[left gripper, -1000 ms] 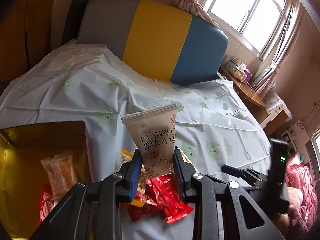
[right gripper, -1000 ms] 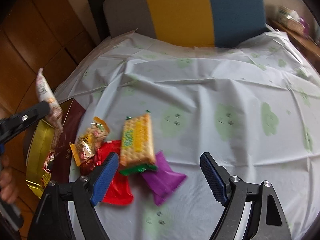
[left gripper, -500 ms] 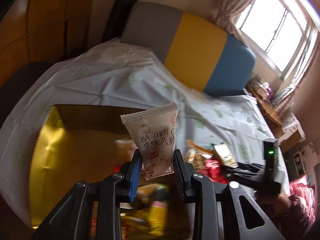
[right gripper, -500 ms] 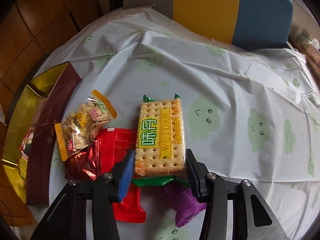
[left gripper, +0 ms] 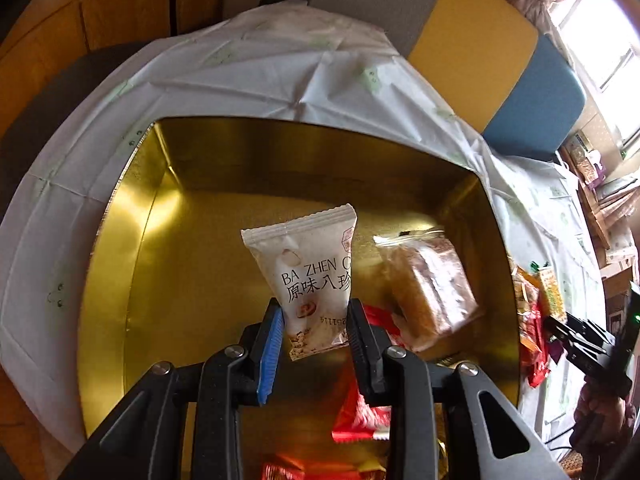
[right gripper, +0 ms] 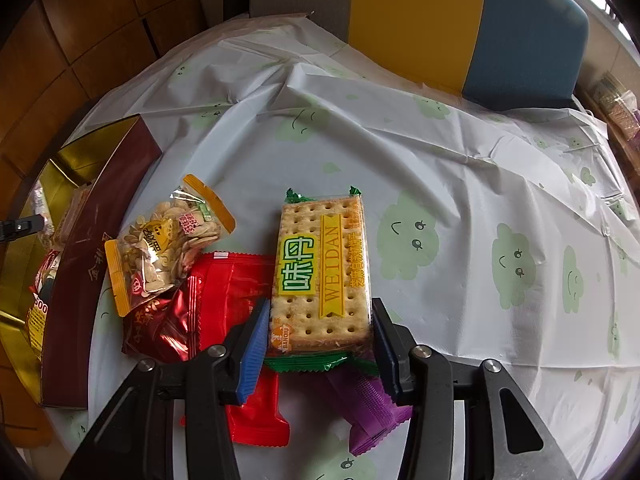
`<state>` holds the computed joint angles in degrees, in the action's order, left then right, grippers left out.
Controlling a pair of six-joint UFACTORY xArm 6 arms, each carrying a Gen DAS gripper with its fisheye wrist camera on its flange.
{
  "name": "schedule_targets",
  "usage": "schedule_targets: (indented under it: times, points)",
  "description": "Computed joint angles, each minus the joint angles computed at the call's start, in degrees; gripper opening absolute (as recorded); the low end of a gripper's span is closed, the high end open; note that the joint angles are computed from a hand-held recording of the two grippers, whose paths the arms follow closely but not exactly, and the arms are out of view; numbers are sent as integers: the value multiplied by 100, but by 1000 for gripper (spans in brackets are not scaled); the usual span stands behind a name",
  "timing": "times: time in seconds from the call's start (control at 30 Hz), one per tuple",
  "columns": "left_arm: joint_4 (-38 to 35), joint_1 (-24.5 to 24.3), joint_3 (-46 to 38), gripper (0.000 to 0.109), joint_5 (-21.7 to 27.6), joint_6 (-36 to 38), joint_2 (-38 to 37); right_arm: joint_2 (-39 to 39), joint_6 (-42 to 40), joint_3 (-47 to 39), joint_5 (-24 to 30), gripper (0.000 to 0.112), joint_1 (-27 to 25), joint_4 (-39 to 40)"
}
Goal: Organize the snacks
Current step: 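Drop the white packet into the gold tray with the left gripper while the right grasps the WEIDAN crackers, then carry the WEIDAN cracker pack into the gold tray and open the right gripper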
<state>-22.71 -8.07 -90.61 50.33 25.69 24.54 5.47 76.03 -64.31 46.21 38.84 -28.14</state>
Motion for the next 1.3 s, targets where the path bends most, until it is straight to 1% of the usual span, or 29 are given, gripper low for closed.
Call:
schedule_targets:
  times: [0.1, 0.17, 0.27, 0.3, 0.37, 0.47, 0.5, 0.6, 0.73, 0.83, 0.93, 1.0, 1.13, 1.3]
  points:
    - [-11, -14, 20, 33, -113, -49, 74, 15, -6, -29, 43, 48, 11, -21]
    - [92, -32, -46, 34, -104, -193, 137, 14, 9, -28, 45, 48, 11, -32]
    - [200, -54, -66, 36, -222, -375, 165, 12, 31, -41, 58, 48, 20, -57]
    - [159, -38, -19, 39, -275, -397, 124, -1, 33, -37, 67, 48, 28, -62]
    - [61, 18, 34, 40, -364, -445, 58, -54, 140, 21, 27, 48, 33, -106]
    - [-131, 109, 570, 40, -823, -375, -394, -210, 383, 209, -135, 48, 33, -160]
    - [-188, 127, 868, 40, -1086, -317, -636, -260, 463, 269, -177, 48, 45, -182]
    - [-274, 128, 1530, 40, -1593, -100, -1185, -378, 701, 401, -223, 48, 101, -280]
    - [-282, 111, 2327, 40, -2152, 106, -1812, -615, 1130, 522, -213, 47, 194, -538]
    - [-313, 105, 2896, 40, -2445, 269, -2293, -753, 1393, 462, -110, 48, 310, -802]
    - [-346, 81, 3323, 40, -2748, 356, -2663, -802, 1519, 279, -46, 48, 442, -1013]
    - [-451, 70, 3534, 40, -2895, 466, -2854, -711, 1442, 30, -66, 48, 535, -1085]
    - [-456, 79, 3823, 40, -3065, 511, -3106, -175, 978, -795, -149, 48, 715, -1050]
    - [-588, 187, 3989, 40, -3069, 605, -3270, 635, 420, -1869, -285, 48, 895, -847]
